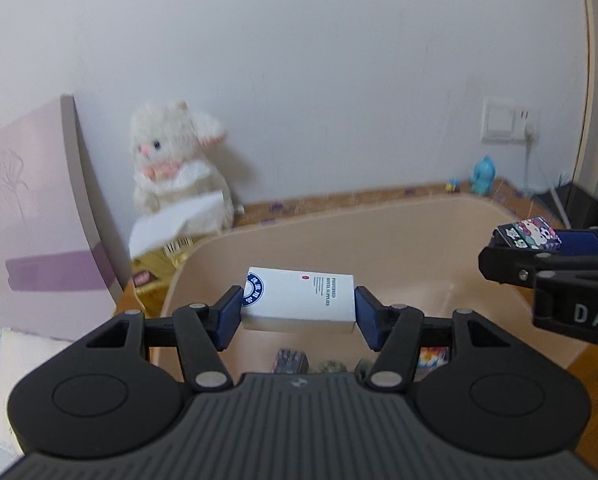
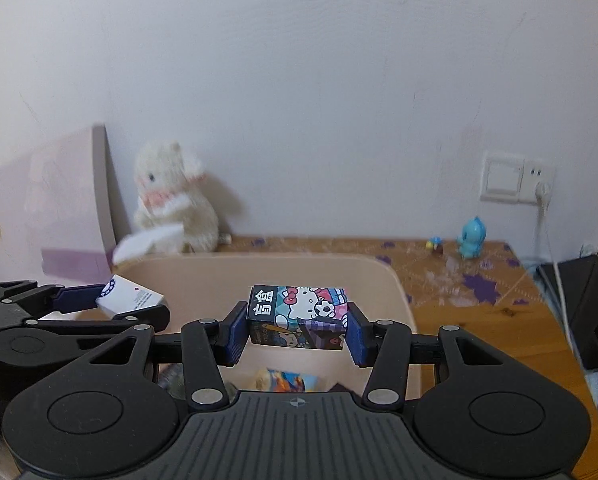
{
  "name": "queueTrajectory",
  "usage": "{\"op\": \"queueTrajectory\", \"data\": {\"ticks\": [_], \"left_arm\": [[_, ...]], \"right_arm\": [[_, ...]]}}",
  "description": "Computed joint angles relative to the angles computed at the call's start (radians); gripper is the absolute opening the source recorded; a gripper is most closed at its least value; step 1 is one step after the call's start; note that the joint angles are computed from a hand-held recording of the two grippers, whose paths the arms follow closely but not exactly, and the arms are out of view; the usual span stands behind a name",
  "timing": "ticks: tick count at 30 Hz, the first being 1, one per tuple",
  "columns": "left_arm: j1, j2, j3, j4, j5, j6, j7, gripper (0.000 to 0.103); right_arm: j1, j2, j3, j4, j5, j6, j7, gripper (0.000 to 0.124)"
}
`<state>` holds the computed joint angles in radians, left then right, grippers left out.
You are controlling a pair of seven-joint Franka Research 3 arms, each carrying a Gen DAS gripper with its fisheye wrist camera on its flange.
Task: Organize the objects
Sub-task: 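Lift both boxes into the bin and open both tools, then grasp the blue-and-white patterned box with left tool while right tool grasps the round tin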
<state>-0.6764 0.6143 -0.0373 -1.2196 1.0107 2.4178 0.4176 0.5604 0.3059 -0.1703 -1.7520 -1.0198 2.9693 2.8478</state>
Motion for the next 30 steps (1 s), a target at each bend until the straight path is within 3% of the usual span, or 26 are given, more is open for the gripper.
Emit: {"op": "queueTrajectory", "data": {"ticks": [2,5,6,9,13,16,22,30], "left_arm": [[0.011,0.021,-0.013,0.018,-0.030,-0.005,0.037,0.061],[0.019,0.047,-0.025,0.053,-0.092,-0.042,0.089,0.062],[0.022,0.049,-0.027,0.056,-0.111,-0.047,0.102,0.062],[0.018,0.028,-0.017,0.022,-0.115,-0.025,0.101,0.065],[0.009,-0.030,-0.005,-0.045,-0.079,-0.019,0.050,0.090],[0.014,-0.092,-0.011,-0.116,-0.036,-0.013,0.014,0.095],[0.043,-0.225,-0.056,-0.274,0.047,-0.014,-0.073,0.099],[0.105,-0.354,-0.142,-0.463,0.090,-0.008,-0.158,0.099]], "right_arm": [[-0.037,0.030,0.049,0.022,0.116,-0.031,-0.118,0.046],[-0.031,0.061,0.059,0.052,0.201,-0.087,-0.242,0.046],[-0.017,0.066,0.048,0.057,0.207,-0.101,-0.253,0.053],[0.005,0.050,0.021,0.028,0.212,-0.081,-0.233,0.064],[0.017,0.006,-0.002,-0.027,0.227,-0.030,-0.215,0.086],[0.037,-0.042,-0.030,-0.073,0.155,0.001,-0.139,0.103],[0.011,-0.149,0.004,-0.180,0.009,0.021,-0.032,0.103],[-0.087,-0.218,0.128,-0.318,0.064,0.010,-0.088,0.103]]}}
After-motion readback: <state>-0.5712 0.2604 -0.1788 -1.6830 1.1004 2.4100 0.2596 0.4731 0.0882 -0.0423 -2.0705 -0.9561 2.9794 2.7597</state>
